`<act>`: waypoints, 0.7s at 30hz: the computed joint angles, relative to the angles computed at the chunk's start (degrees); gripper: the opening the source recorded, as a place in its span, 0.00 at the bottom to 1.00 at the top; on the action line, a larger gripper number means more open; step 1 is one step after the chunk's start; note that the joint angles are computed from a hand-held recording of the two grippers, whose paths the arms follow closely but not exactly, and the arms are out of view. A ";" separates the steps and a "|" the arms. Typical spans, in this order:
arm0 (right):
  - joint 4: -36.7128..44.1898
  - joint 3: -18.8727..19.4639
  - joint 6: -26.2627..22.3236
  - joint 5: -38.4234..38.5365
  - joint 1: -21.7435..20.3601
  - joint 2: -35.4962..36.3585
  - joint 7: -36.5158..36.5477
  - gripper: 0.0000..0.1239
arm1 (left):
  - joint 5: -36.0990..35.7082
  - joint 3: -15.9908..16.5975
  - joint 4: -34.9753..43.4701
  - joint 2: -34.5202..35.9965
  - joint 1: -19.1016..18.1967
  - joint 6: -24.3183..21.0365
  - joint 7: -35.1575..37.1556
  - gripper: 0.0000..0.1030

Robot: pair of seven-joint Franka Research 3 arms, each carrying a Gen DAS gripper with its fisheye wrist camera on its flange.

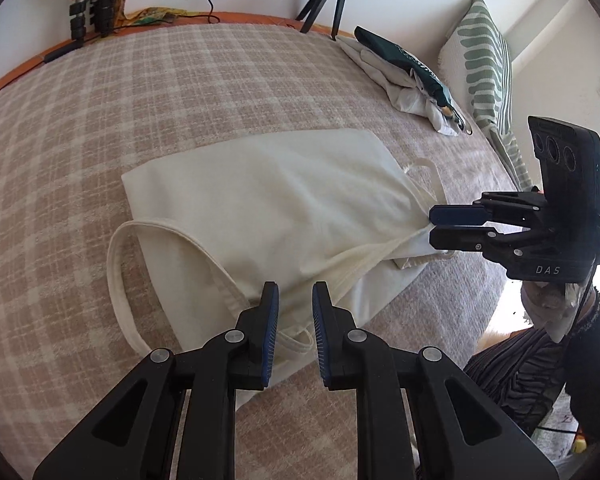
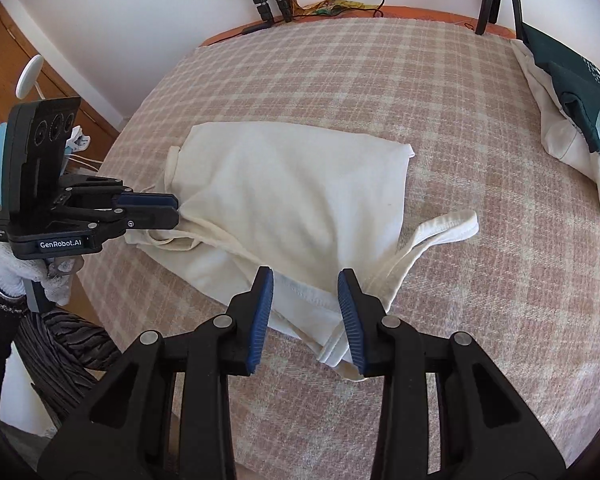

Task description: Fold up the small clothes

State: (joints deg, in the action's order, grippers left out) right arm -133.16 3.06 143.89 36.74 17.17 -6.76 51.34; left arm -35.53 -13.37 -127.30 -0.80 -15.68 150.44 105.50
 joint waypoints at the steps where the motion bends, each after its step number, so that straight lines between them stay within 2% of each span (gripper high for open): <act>1: -0.91 -0.23 -0.75 0.39 -0.03 -0.83 -0.82 0.30 | 0.47 -0.13 -1.42 -1.19 -0.12 -0.62 0.17 0.15; 3: -2.96 -0.27 -0.69 -0.16 -0.11 -2.25 -1.35 0.30 | -0.07 -0.11 -4.93 -3.85 -0.95 -0.09 0.49 0.15; 7: -5.65 -1.47 -3.59 1.95 0.23 -5.13 -5.48 0.30 | -6.20 1.91 -9.34 -8.23 -3.30 -1.84 4.07 0.15; 9: -6.41 -2.10 -3.23 4.74 0.65 -6.80 -8.31 0.30 | -8.07 2.79 -10.57 -10.00 -4.27 -1.63 5.05 0.15; 11: -6.25 -2.20 -0.50 7.45 0.92 -7.30 -9.33 0.30 | -9.29 3.30 -10.85 -10.94 -5.28 -0.08 5.98 0.15; 14: -1.50 -2.24 0.92 8.94 0.61 -3.07 -7.03 0.30 | -6.09 2.98 -10.12 -10.72 -5.81 4.06 4.65 0.15; 16: 3.12 -2.55 -2.46 9.63 -0.17 1.01 -5.13 0.30 | -5.94 3.47 -8.52 -8.83 -6.30 5.21 4.18 0.15; 19: 7.58 -1.49 -4.62 6.94 -1.45 5.86 -0.11 0.30 | -1.44 2.82 -7.37 -6.31 -5.25 6.89 1.01 0.15; 21: 10.27 -1.24 -9.04 6.28 -2.48 8.74 2.37 0.30 | -2.07 2.93 -6.95 -5.16 -5.00 7.10 0.82 0.15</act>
